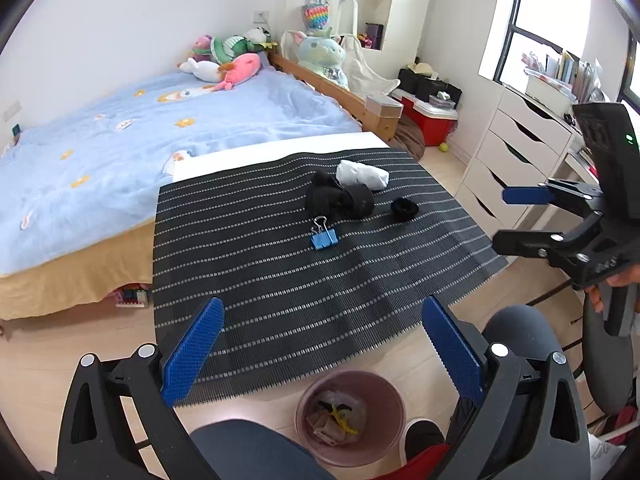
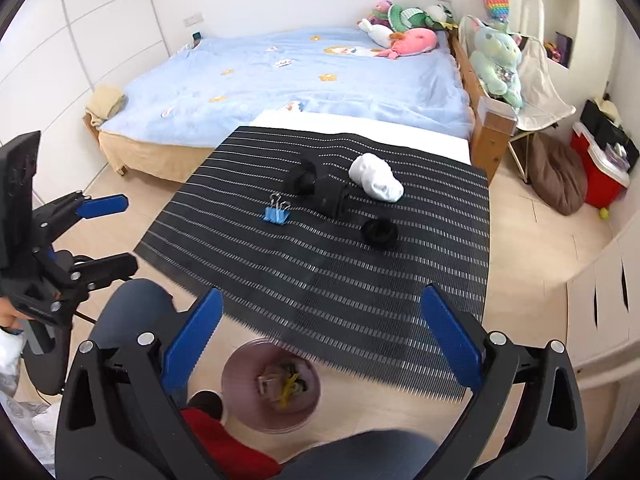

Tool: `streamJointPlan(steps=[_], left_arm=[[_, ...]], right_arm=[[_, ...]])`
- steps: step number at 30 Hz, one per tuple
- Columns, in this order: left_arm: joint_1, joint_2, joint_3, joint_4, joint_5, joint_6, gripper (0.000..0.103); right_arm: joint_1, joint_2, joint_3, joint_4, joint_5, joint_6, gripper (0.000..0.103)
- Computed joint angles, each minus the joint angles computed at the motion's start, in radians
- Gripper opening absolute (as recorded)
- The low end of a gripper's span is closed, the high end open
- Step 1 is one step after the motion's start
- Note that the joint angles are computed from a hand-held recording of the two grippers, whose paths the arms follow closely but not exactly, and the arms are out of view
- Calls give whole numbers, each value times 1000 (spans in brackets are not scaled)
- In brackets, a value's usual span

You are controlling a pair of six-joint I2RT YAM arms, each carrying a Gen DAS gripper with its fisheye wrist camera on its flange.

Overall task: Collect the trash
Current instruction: 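Reach the right tool to the black round ring and grasp it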

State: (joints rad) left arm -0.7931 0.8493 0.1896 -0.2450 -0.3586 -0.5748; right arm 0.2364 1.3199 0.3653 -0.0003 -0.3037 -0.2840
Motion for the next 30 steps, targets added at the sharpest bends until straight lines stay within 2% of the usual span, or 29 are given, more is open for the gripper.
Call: streamJointPlan(steps=[5, 17, 19, 23, 25, 30], left_arm=[[40, 45, -2, 58, 28, 27, 95], [78, 92, -32, 122, 73, 24, 95], [86, 95, -40, 132, 79, 24, 95], [104, 110, -53, 154, 96, 27, 95], [104, 119, -54, 164, 98, 24, 95], [123, 133, -59, 187, 114, 35, 95]], right_arm=[[21, 224, 159, 1, 42, -42, 98], [49, 601, 464, -67, 102, -104, 97], [46, 636, 490, -74, 99, -106, 85], [45, 679, 518, -73, 107, -103, 74], [42, 688, 521, -68, 108, -97, 64], [46, 701, 524, -60, 120, -102, 52]])
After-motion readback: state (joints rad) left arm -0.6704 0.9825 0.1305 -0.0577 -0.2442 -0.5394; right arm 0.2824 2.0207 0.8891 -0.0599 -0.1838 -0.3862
